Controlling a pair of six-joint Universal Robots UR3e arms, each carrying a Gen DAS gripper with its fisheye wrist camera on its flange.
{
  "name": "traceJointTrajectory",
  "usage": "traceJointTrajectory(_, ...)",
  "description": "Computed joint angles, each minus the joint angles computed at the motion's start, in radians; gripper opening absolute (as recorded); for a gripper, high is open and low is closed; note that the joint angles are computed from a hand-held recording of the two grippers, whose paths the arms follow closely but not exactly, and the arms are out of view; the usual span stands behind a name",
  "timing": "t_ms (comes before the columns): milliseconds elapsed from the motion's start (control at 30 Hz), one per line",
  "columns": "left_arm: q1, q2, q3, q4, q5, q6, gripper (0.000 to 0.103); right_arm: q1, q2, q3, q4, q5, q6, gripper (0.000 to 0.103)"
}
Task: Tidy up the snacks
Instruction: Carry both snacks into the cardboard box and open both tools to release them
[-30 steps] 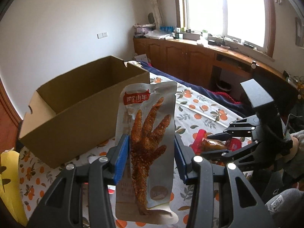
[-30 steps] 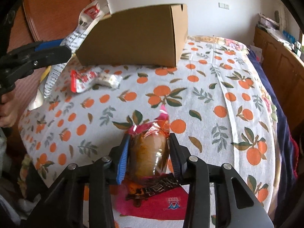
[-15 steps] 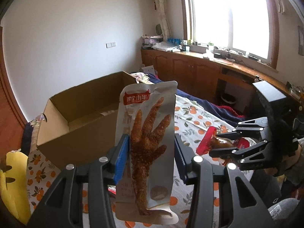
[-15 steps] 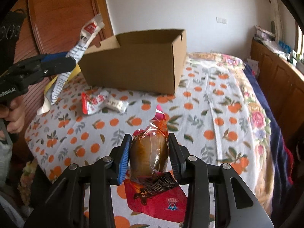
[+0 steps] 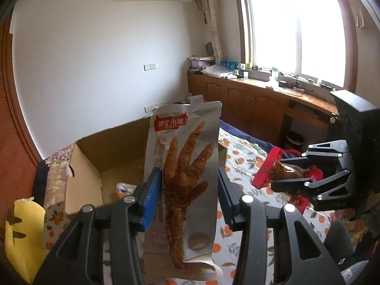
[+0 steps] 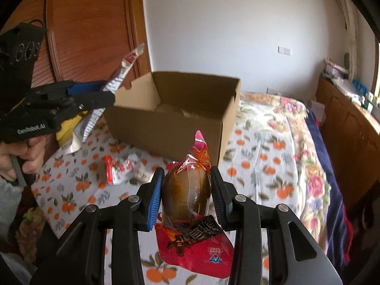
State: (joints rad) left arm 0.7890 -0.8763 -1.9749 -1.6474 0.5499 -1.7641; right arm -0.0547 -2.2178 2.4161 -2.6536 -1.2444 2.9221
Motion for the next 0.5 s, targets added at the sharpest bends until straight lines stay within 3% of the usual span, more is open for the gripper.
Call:
traceJointTrajectory(267, -0.128, -0.188, -0.010, 0.430, 0.044, -0.257, 0.045, 0.046, 0.231, -0.189, -0.094, -0.008, 0.012, 0.038)
traceJointTrajectory(500, -0.204, -0.359, 0.059, 0.663, 0.090, -0.415, 0.045, 0.078, 0.429, -0.379, -0.120, -0.001, 0.018, 0.038)
